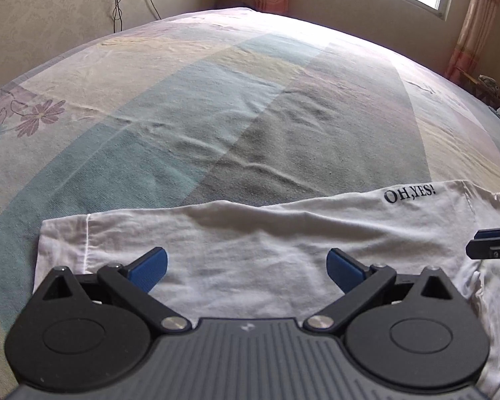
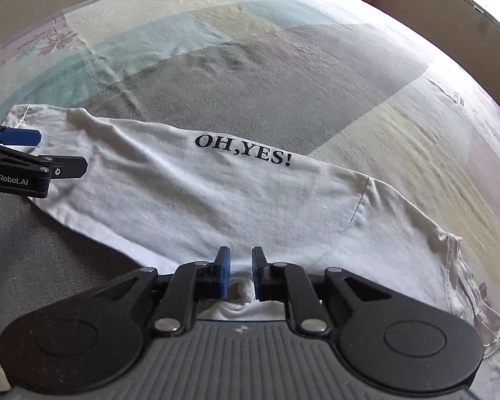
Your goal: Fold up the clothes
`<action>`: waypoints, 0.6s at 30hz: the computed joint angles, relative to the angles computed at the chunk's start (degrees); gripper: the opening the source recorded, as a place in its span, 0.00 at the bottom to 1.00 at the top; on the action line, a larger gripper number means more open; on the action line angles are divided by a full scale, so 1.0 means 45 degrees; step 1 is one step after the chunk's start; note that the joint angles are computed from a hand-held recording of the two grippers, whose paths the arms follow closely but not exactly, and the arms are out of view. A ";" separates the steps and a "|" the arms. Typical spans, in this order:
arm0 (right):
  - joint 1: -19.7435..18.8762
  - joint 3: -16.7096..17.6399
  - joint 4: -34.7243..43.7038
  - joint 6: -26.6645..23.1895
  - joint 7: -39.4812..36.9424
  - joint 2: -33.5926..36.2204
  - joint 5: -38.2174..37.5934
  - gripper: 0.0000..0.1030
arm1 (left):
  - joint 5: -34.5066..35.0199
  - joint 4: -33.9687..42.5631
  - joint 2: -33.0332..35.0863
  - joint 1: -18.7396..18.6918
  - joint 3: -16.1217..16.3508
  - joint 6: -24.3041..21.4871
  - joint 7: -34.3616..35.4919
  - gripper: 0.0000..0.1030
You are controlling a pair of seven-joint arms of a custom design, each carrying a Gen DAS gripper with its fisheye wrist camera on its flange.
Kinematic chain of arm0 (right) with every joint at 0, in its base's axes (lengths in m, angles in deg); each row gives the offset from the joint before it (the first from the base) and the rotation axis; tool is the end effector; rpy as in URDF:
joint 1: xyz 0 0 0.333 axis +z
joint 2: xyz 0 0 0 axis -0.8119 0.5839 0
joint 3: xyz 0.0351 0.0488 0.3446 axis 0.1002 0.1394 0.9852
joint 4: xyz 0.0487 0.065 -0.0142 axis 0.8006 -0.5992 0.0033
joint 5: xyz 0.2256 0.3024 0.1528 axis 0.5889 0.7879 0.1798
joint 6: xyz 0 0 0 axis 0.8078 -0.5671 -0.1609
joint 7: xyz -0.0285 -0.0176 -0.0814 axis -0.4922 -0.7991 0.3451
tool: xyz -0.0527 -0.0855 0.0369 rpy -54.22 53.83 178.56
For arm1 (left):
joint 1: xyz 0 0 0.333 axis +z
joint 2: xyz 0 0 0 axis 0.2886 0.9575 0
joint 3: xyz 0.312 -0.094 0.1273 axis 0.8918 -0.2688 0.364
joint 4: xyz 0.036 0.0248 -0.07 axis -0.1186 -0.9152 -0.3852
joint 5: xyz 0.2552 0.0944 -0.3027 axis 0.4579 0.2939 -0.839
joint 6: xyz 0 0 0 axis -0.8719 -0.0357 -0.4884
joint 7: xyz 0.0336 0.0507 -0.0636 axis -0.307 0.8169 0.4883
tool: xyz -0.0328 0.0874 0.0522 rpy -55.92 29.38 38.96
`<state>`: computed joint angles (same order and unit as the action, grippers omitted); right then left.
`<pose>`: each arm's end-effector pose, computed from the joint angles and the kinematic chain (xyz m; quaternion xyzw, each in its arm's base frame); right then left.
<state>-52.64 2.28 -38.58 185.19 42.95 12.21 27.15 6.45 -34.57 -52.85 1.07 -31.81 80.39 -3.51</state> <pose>0.6846 0.0127 0.3628 -0.8723 0.4033 -0.1479 0.2336 0.5348 -0.2558 0.3043 -0.7913 0.4980 -0.2301 0.2698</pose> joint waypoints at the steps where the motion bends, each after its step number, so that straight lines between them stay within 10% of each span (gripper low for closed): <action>1: 0.0078 0.0021 0.0253 -0.0066 0.0303 0.0105 0.0068 0.23 | -0.0083 -0.0110 -0.0085 0.0042 0.0030 -0.0008 -0.0124 0.98; 4: 0.0522 -0.0073 0.1041 -0.0146 0.1532 0.0561 -0.0158 0.60 | -0.0653 -0.0320 -0.0130 0.0256 0.0034 0.0098 0.0162 0.98; 9: 0.1757 -0.0835 0.2172 0.0192 0.4308 0.1936 -0.2147 0.65 | -0.1737 -0.0412 0.0002 0.0326 -0.0017 -0.0355 0.1355 0.98; 14: 0.1481 -0.0429 0.3963 0.0399 0.5387 0.3461 -0.2124 1.00 | -0.1743 -0.0581 -0.0124 0.0328 0.0095 -0.0362 0.1111 0.98; 18: 0.1145 -0.0017 0.4633 0.0504 0.5322 0.3842 -0.1925 0.98 | -0.1388 -0.0629 -0.0220 0.0281 0.0162 -0.0457 0.0377 0.98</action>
<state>-47.49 2.21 -17.73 187.46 66.90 29.50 18.49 0.20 -37.41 -53.84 2.34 -31.08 78.33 -1.82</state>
